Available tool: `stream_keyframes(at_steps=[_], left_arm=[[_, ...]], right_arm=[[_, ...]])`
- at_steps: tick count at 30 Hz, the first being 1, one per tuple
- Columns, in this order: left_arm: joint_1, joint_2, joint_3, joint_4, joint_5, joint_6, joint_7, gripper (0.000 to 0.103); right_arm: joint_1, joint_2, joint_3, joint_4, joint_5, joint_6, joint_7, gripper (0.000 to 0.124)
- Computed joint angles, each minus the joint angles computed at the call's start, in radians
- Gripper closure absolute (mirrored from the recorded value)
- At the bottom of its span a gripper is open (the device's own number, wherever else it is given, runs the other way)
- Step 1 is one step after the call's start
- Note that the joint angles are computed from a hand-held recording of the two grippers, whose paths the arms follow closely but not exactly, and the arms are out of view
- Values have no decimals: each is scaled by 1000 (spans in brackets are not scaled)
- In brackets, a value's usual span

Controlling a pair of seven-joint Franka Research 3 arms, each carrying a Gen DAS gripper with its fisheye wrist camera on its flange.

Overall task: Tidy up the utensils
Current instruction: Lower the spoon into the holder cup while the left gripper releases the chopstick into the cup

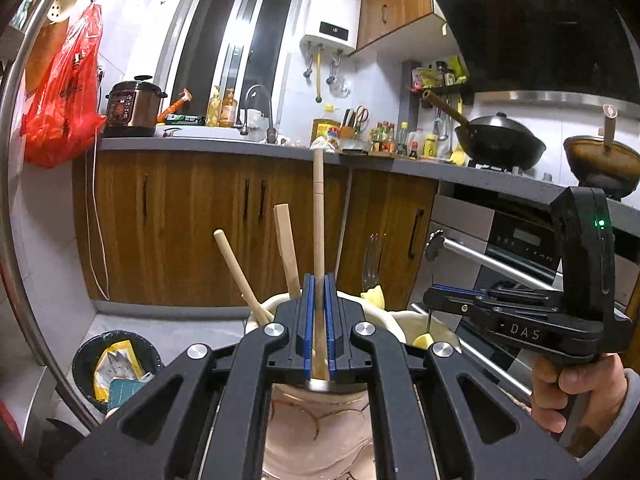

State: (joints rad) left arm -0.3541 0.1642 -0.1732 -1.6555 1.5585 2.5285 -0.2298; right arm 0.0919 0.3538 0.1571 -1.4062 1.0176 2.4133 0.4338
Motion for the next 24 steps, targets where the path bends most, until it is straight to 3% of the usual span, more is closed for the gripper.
stream_keyframes(at_steps=[10, 13, 15, 24], left_arm=[[0, -3, 2, -5, -55, -4, 67, 96], [0, -21, 0, -23, -29, -10, 38, 77], [1, -37, -4, -38, 4, -8, 9, 59], [23, -115, -45, -117, 84, -31, -70, 52]], right_arm=[[18, -5, 0, -12, -27, 26, 13, 119], [18, -6, 0, -13, -32, 29, 14, 107], [13, -15, 3, -26, -20, 33, -2, 95], [4, -78, -9, -103, 41, 44, -76, 93]])
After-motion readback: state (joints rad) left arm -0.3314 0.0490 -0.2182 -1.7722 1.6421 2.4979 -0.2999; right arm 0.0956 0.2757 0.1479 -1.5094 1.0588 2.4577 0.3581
